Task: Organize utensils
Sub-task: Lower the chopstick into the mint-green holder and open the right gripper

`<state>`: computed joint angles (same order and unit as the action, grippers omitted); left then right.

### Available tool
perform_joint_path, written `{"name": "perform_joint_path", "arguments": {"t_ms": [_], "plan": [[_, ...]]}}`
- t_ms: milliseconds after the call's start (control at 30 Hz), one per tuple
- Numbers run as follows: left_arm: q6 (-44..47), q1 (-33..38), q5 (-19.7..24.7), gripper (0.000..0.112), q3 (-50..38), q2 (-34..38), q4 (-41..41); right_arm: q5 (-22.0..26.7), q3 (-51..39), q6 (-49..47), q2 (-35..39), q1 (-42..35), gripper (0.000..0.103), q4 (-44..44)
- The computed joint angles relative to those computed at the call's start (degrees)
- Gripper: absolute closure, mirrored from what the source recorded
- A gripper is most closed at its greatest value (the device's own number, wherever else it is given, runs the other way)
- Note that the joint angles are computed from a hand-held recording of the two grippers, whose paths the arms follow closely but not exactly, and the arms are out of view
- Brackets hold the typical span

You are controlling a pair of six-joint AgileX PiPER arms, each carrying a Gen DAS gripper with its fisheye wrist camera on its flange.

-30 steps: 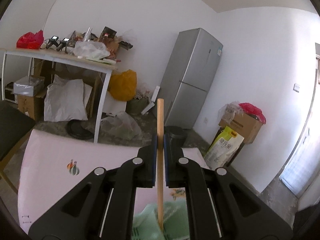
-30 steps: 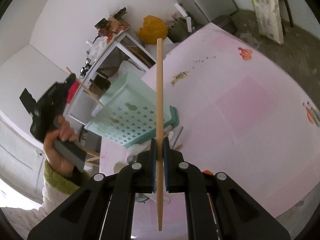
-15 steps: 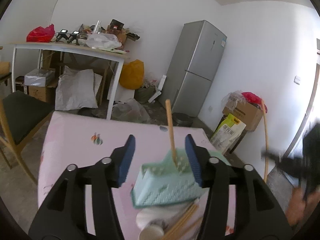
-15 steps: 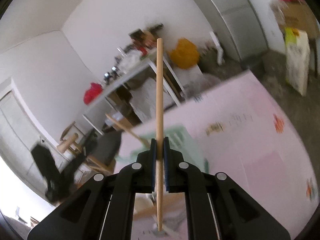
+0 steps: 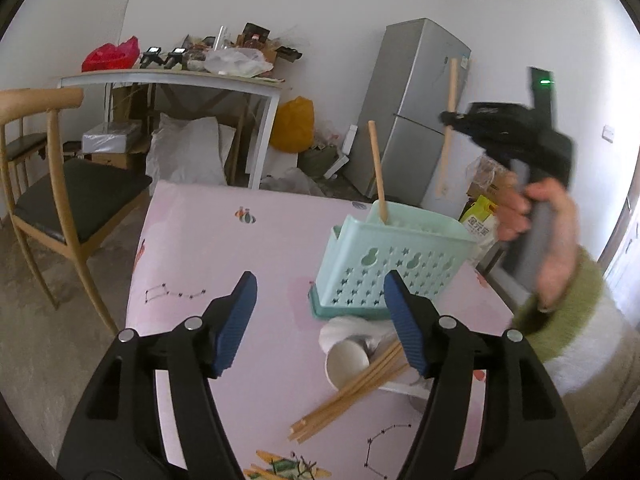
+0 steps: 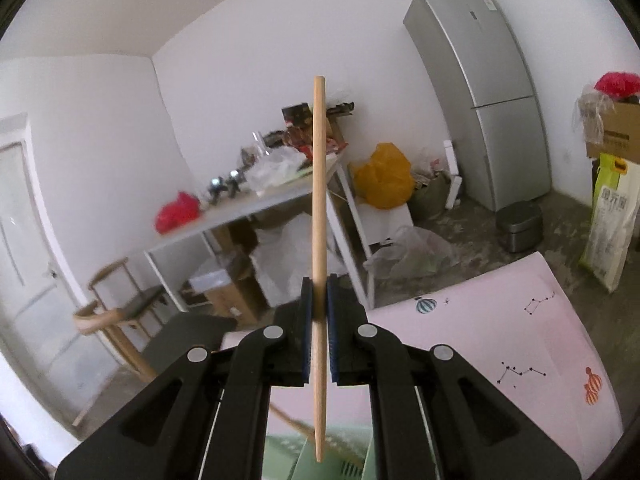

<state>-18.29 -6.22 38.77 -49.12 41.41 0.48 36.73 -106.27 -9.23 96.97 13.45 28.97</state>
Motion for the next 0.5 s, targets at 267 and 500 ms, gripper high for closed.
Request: {"name": "perform_joint_path", "arguments": {"t_ms": [267, 500], "plan": [[2.0, 1.7, 0.5, 0.050, 1.4, -2.3, -0.8, 0.0, -0.2, 9.4, 4.7, 3.8, 0.096, -11.3], [17.2, 12.7, 1.0, 0.050, 1.8, -1.1, -16.6, -3.8, 6.9, 8.0, 2.0, 5.4, 0.096, -12.9]]}}
